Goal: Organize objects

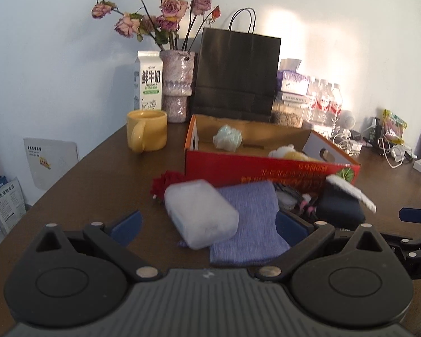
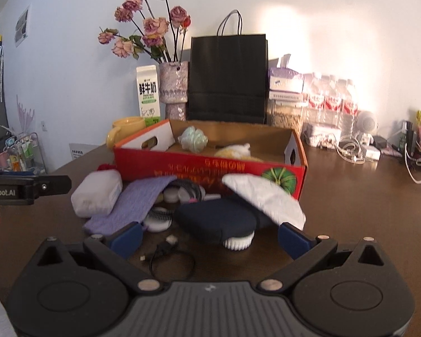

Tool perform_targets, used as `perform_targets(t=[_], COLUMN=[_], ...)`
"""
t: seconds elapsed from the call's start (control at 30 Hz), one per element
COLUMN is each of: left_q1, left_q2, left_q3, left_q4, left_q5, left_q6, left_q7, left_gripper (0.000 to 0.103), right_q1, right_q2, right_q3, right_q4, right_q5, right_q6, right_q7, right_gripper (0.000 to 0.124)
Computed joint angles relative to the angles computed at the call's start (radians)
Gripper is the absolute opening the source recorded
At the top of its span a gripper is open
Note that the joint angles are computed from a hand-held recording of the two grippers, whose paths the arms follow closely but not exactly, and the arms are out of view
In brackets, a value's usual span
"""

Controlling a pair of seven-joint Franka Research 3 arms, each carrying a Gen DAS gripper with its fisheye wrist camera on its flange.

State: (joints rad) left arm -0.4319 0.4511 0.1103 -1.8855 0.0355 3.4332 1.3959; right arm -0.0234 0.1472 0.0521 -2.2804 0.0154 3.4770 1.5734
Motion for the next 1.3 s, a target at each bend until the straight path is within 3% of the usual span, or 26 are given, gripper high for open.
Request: perform_targets(t=[0.17,0.37,0.47,0.73,1.1,1.2,1.3], left_q1=[0.025,0.077,0.085,0.079,0.056,0.050,0.057], left_q2=[-0.035,-0.053,-0.047,-0.041,-0.036,-0.031,-0.024], left_q3=[-0.023,-0.073,-0.079,-0.059,-0.024,-0.017,-0.024], left_q4=[-0.070,-0.111,-0.103,-0.093,-0.085,-0.077,-0.065], left_q5=[0.015,0.049,0.060,0.084,0.095,0.096,0.103], left_q6=[-0.003,-0.011,-0.025,-0.044,-0.053,-0.057,-0.065], left_q7=[-0.003,-0.026,-0.039,-0.069,-0.095,-0.100,-0.109], left_gripper=[0.103,0.103,0.103,0.103,0.103,0.103,0.103], right_q1=[-0.002,-0.052,-0.004,-0.071,-0.307,-0.306,-0.263], right_q2=[-0.026,-0.027,-0.012,0.045,0.161,0.183,0.197], right_q3=[0.007,0.048,0.019,0.093,0.349,0.359,0.325], right_q4=[-0.053,-0.069,-0.051,0.020,0.160,0.192,0.220], right_q5=[-0.010,-0.128,-0.072,-0.097,-0.155,-0.126,-0.080], right_q6=[-0.017,-0.042,-0.059,-0.081,-0.135,-0.147,-0.169], right_q7=[0.016,0.110,0.063,0.046,-0.010,-0.052,-0.088], right_gripper=[0.103,0.103,0.103,0.102,0.067,0.052,0.041])
